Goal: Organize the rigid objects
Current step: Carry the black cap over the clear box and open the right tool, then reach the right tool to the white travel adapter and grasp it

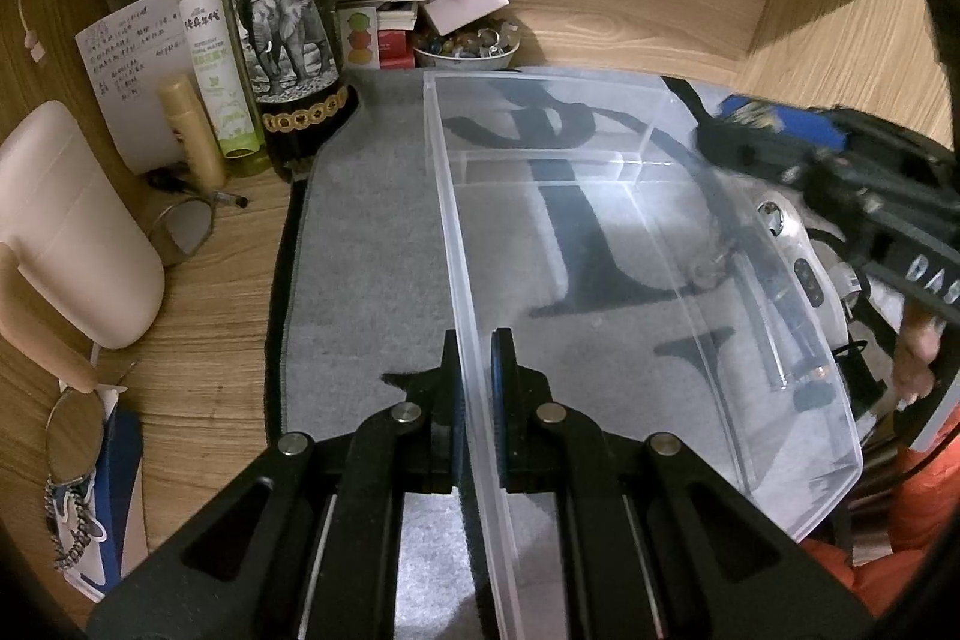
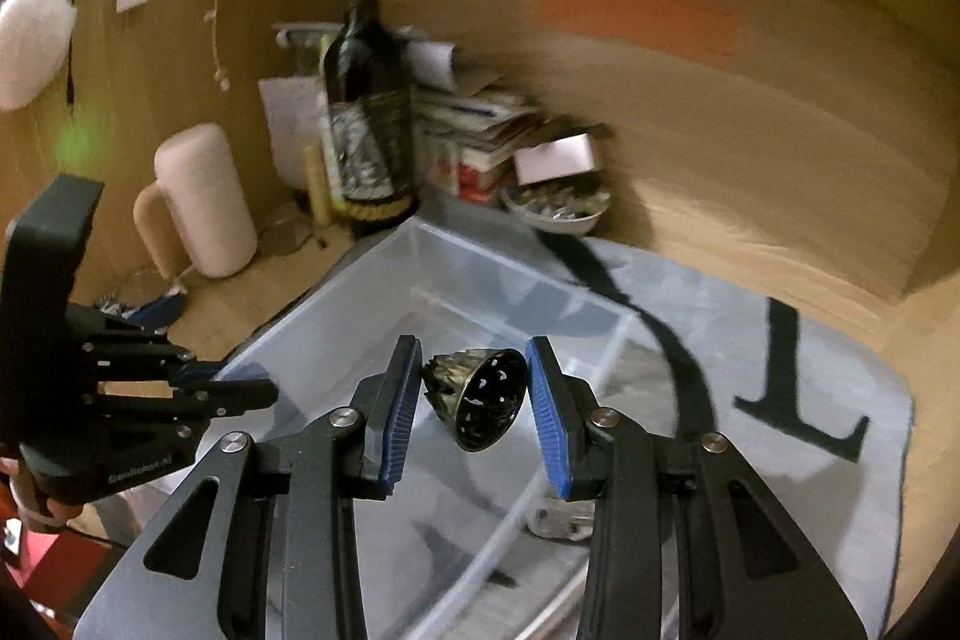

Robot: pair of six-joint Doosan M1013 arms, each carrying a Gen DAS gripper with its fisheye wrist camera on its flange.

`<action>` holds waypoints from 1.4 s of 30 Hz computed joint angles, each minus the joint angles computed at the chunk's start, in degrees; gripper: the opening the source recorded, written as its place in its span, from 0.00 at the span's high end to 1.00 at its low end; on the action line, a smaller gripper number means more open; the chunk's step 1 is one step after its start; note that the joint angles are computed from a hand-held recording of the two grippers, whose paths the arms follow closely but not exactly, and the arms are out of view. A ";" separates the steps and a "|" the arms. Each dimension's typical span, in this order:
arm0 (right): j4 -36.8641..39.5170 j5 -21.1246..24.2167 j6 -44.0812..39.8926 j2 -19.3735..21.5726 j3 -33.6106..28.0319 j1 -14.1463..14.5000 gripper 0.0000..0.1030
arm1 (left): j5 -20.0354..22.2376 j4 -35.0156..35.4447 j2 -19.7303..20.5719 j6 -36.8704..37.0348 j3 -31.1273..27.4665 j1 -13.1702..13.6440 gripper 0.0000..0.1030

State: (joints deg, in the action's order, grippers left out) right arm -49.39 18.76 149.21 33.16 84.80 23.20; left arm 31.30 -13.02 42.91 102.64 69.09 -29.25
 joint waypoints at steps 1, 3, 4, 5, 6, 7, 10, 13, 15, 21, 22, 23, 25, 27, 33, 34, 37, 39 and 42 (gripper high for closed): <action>2.41 -0.02 -2.63 0.31 -0.43 -0.02 0.68 | -0.03 -0.14 0.00 0.11 0.01 0.01 0.93; 8.22 0.45 -9.02 1.20 -1.66 -0.08 0.68 | -0.11 -0.42 -0.02 0.36 0.06 0.03 0.93; 11.33 0.91 -12.40 1.66 -2.35 -0.14 0.68 | -0.17 -0.58 -0.03 0.48 0.11 0.04 0.93; 14.48 1.45 -15.81 2.15 -3.07 -0.20 0.68 | -0.19 -0.69 -0.03 0.65 0.12 0.06 0.93; 16.79 2.06 -18.34 2.57 -3.70 -0.25 0.68 | -0.24 -0.71 -0.03 0.78 0.14 0.07 0.93; 18.76 2.83 -20.54 3.04 -4.40 -0.27 0.68 | -0.33 -0.75 -0.05 0.86 0.18 0.06 0.93; 23.49 4.57 -25.95 4.04 -5.90 -0.35 0.68 | -0.46 -0.79 -0.10 1.08 0.30 0.07 0.93; 24.08 5.66 -27.34 4.64 -6.78 -0.19 0.68 | -0.50 -0.93 -0.08 1.25 0.28 0.09 0.93; 24.88 6.78 -29.22 5.01 -7.49 -0.04 0.68 | -0.47 -0.95 -0.08 1.26 0.26 0.10 0.93; 25.17 8.07 -30.21 5.25 -8.16 0.09 0.61 | -0.43 -0.91 -0.07 1.20 0.24 0.10 0.93; 25.58 8.00 -30.32 5.19 -8.05 0.05 0.59 | -0.41 -0.80 -0.07 1.16 0.23 0.09 0.93; 25.07 7.74 -29.73 5.10 -7.88 0.08 0.57 | -0.42 -0.90 -0.08 1.19 0.25 0.10 0.93; 23.76 7.42 -28.56 4.84 -7.50 0.19 0.57 | -0.43 -0.82 -0.08 1.17 0.26 0.07 0.93; 22.17 6.68 -27.07 4.22 -6.69 0.27 0.54 | -0.46 -0.72 -0.09 1.10 0.29 0.08 0.93; 11.71 4.55 -16.66 1.82 -3.75 0.48 0.44 | -0.32 -0.45 -0.05 0.62 0.14 0.02 0.93; 9.88 4.41 -14.85 1.42 -3.29 0.47 0.44 | -0.32 -0.45 -0.05 0.62 0.14 0.02 0.93; 2.26 4.74 -7.34 0.01 -1.63 0.53 0.44 | -0.27 -0.29 -0.04 0.50 0.08 -0.01 0.93; -3.15 5.26 -1.65 -1.12 -0.19 0.45 0.44 | -0.26 -0.36 -0.03 0.58 0.07 0.01 0.93; -10.23 6.72 6.25 -2.75 2.01 0.25 0.44 | -0.28 -0.18 0.00 0.40 0.03 0.00 0.93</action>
